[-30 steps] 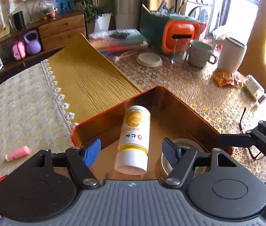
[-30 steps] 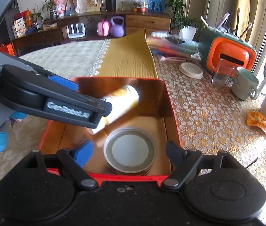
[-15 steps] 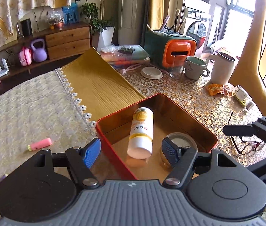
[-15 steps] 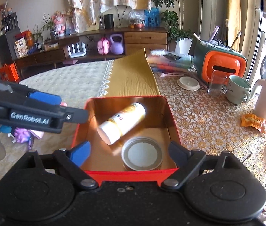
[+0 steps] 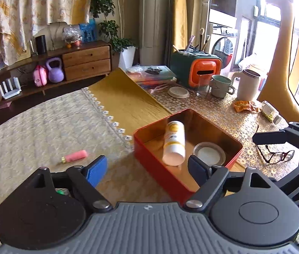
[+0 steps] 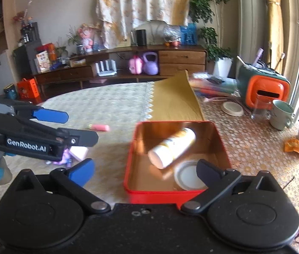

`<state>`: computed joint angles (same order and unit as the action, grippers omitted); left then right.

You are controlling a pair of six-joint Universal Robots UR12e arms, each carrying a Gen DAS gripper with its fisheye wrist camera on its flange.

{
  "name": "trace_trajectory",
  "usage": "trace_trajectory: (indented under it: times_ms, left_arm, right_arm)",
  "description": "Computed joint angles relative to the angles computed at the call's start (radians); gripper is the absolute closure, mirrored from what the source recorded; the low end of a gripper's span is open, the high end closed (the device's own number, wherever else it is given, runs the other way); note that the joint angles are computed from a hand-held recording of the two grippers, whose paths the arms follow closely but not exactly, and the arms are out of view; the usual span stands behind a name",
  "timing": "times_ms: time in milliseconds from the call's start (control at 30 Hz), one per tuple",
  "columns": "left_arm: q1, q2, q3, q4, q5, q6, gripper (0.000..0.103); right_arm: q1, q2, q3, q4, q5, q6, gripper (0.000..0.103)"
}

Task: Organize rigid objects
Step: 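Move both tools back toward the remaining toys on the tablecloth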

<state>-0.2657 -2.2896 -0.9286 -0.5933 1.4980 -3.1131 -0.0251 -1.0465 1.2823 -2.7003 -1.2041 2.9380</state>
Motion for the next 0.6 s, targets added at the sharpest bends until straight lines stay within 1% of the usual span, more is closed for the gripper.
trace_trajectory:
  times_ms: [300,333,467,600]
  left_arm:
    - [0.030,0.077,-0.147,0.077,0.018,-0.051,0.018]
    - [0.034,0.084,-0.161,0.087,0.026,-0.059,0.017]
    - [0.045,0.106,-0.211,0.129,0.079,-0.072,0.016]
    - [0.062,0.123,-0.249,0.142,0.109,-0.113,0.016]
  right_arm:
    - [0.012,-0.003,0.017,-0.032,0.095,0.014,0.000]
    - [0.015,-0.002,0.017,-0.034,0.099,0.015,0.000]
    - [0.027,0.004,0.016,-0.034,0.103,0.013,0.000]
    - [0.038,0.009,0.012,-0.024,0.102,0.012,0.000]
